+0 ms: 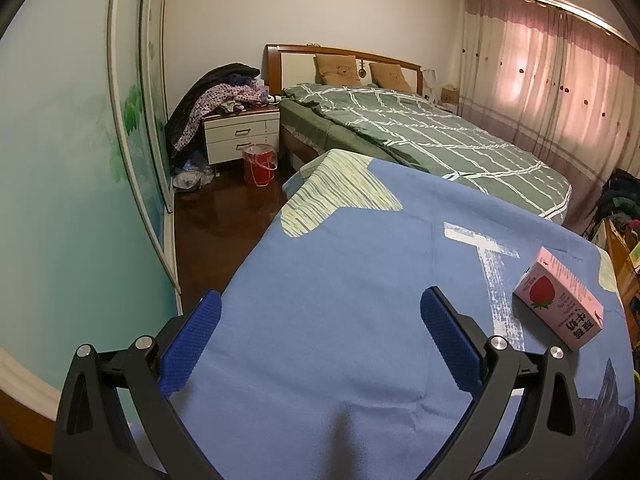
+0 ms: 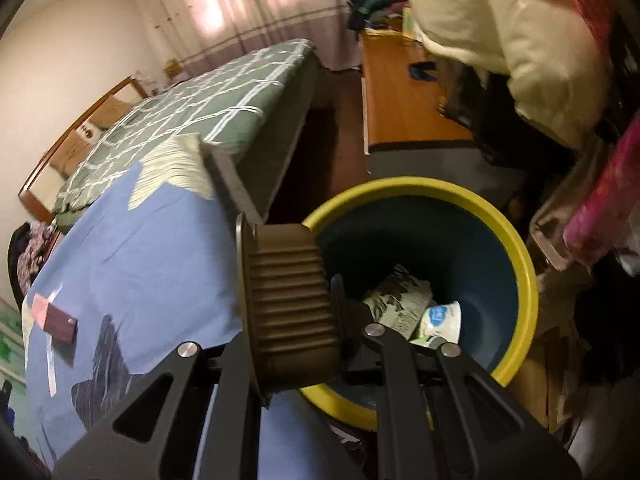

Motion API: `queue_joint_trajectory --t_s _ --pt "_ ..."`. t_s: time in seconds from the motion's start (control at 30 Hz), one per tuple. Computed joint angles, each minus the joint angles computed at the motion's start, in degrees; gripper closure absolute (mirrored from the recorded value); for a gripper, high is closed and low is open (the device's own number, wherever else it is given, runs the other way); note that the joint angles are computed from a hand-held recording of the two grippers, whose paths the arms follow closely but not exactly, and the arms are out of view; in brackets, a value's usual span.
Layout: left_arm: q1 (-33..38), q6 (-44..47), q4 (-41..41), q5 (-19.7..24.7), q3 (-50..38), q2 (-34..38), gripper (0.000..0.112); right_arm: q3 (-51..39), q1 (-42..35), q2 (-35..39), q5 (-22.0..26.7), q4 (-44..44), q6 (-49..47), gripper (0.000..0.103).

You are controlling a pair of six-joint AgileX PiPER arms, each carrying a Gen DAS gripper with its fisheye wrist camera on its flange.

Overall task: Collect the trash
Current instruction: 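Carry the brown tray over the yellow bin and open the right gripper, then grasp the pink milk carton with the left gripper and lift it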

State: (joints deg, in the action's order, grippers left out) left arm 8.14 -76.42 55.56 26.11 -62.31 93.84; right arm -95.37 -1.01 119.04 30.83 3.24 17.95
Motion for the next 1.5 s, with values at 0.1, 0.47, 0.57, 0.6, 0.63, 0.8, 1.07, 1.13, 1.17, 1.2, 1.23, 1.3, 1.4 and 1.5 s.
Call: queue_joint_trajectory --t_s 0.1,0.47,0.57,0.6,0.63,0.8,1.07,1.13,1.17,1.2,1.23,1.3,1.4,1.5 --pt "-0.04 0.4 -0.22 -0.02 -0.19 0.2 0.014 0.85 -0.56 -0.01 -0.52 -0.46 1.61 0.08" --pt "-0.45 2.1 -1.37 -0.34 -0.47 0.35 0.014 10.34 1.54 -4.9 -8.88 -9.21 13.33 0.052" --pt "-1.14 3.2 -2.43 -0.07 -1.11 0.95 0.014 12.77 2.67 -5.97 -10.94 -13.43 17.77 0.052" --pt "-1.59 5.09 -4.3 0.13 -1.62 1.16 0.014 13.37 2.98 -6.25 -11.33 -14.19 18.55 0.051" --pt "-2.1 6.6 -5.8 0.51 -2.13 1.29 0.014 13.53 3.1 -6.33 -11.38 -12.89 17.46 0.051" --pt "-7.48 10.14 -10.8 1.6 -3.19 -0.65 0.014 15.95 2.88 -7.73 -14.55 -10.78 15.99 0.047" --pt "-23.79 16.08 -13.9 9.85 -18.51 9.46 0.014 16.44 0.24 -7.18 -15.17 11.45 -4.26 0.046" --pt "-26.0 18.19 -15.44 13.02 -24.34 13.54 0.014 16.97 -0.26 -7.25 -15.36 17.14 -9.49 0.046" --pt "-26.53 19.32 -16.66 14.14 -27.18 15.41 0.014 17.27 -0.41 -7.38 -15.59 19.38 -11.66 0.046" --pt "-26.93 20.22 -18.1 15.66 -30.57 17.62 0.014 17.16 -0.64 -7.3 -15.52 20.95 -13.33 0.046" --pt "-27.15 21.01 -19.82 17.63 -34.36 20.0 0.014 17.18 -0.73 -7.29 -15.47 22.53 -14.95 0.046" --pt "-27.27 22.09 -23.34 21.26 -41.23 24.17 0.014 16.93 -1.08 -6.98 -14.89 26.96 -19.26 0.046" --pt "-28.03 21.1 -23.66 27.7 -51.91 31.03 0.014 16.37 -1.76 -6.29 -13.81 32.56 -24.29 0.046" --pt "-28.77 20.53 -23.99 33.65 -63.42 38.27 0.014 16.55 -2.07 -6.3 -13.72 35.83 -27.5 0.046"
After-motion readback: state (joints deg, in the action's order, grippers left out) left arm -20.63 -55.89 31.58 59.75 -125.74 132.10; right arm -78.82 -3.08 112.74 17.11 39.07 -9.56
